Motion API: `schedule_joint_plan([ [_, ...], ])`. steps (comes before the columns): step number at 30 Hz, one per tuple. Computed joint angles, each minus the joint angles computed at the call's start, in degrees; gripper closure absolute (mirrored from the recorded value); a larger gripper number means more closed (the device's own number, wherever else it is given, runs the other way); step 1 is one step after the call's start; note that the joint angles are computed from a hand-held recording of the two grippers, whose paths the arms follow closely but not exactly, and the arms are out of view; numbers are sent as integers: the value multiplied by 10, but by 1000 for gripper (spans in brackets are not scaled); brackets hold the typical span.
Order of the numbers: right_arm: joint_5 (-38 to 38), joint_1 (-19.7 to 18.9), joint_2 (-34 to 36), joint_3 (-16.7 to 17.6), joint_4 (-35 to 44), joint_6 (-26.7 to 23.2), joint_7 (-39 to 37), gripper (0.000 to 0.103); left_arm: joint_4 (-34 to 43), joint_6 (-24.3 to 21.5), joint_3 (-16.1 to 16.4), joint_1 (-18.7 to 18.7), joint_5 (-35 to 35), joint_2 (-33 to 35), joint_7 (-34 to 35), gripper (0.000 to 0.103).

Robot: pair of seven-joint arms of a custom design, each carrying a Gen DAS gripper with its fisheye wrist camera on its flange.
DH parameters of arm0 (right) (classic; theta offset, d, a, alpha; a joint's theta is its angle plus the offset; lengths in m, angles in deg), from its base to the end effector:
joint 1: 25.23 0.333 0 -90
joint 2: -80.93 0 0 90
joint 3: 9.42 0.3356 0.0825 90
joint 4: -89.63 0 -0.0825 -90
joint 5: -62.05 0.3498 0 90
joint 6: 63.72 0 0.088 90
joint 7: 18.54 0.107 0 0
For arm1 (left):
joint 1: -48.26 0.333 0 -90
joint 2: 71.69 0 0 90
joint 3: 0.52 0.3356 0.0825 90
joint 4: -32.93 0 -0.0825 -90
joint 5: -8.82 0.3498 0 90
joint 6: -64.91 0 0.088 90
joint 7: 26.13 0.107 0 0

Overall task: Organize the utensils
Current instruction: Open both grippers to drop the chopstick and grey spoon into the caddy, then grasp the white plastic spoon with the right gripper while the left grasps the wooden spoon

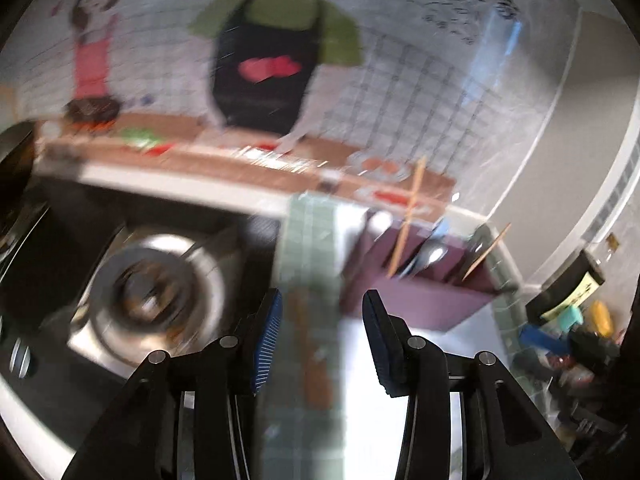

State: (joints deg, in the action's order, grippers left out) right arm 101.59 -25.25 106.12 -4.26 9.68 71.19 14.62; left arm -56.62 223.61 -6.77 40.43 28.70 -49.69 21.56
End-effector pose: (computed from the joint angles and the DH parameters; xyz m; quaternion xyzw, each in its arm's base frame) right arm 0.7043 0.0579 0.5450 -0.8329 0.3908 -0.1257 0.3711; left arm 0.6739 -0.1692 0.5527 -0.7200 0.5595 -0.3496 0.2153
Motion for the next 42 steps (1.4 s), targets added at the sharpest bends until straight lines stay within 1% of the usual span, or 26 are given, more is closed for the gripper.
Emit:
schedule_joint_plan([
  [2,-19,3,-21,3,-48,-29,-36,69,-64,15,10,1,1,-36,-34,60],
  [3,-21,5,-28,3,-63,-40,-49,69,-88,21,9,5,-2,-49,-44,60],
  [5,-32,8,-39,3,-93,-83,-84,69,-136,28,7,13,-8,-75,-58,60],
  [6,-36,11,-45,1,-107,-93,-99,70,-163,31,10,13,-3,-91,-72,60],
  [8,-49,24,-53,-3,-133,-97,-123,70,-196,29,10,17,3,-111,-91,60],
  [10,-61,35,-53,-8,-142,-99,-126,71,-221,25,5,23,-1,-125,-99,60],
  [11,-67,41,-50,-10,-145,-96,-127,73,-234,24,4,26,-2,-132,-104,60],
  [12,-73,46,-46,-11,-143,-95,-127,79,-239,22,2,28,-3,-135,-108,60],
  [13,-80,50,-44,-13,-144,-91,-127,80,-245,22,0,29,-4,-138,-110,60],
  [17,-105,56,-37,-17,-141,-95,-128,80,-259,16,-11,34,-16,-146,-94,60],
  [21,-120,64,-49,-18,-170,-64,-141,80,-249,4,-16,27,-9,-141,-79,60],
  [23,-119,66,-59,-16,-192,-35,-152,80,-238,0,-21,26,-16,-133,-65,60],
  [24,-119,67,-60,-17,-193,-35,-150,81,-233,-1,-22,25,-21,-129,-58,60],
  [28,-114,65,-63,-22,-199,-20,-126,95,-204,-9,-29,21,-36,-109,-27,60],
  [32,-108,56,-62,-31,-199,-7,-88,96,-162,-18,-40,18,-59,-77,19,60],
  [35,-103,43,-50,-42,-183,-1,-34,96,-123,-22,-46,13,-71,-46,53,60],
  [38,-95,27,-40,-49,-169,6,16,96,-74,-36,-55,9,-87,-5,89,60],
  [40,-90,17,-38,-51,-167,17,41,96,-40,-45,-50,-1,-85,24,95,60],
  [42,-85,8,-40,-50,-168,27,56,96,-8,-55,-33,-20,-68,50,80,60],
])
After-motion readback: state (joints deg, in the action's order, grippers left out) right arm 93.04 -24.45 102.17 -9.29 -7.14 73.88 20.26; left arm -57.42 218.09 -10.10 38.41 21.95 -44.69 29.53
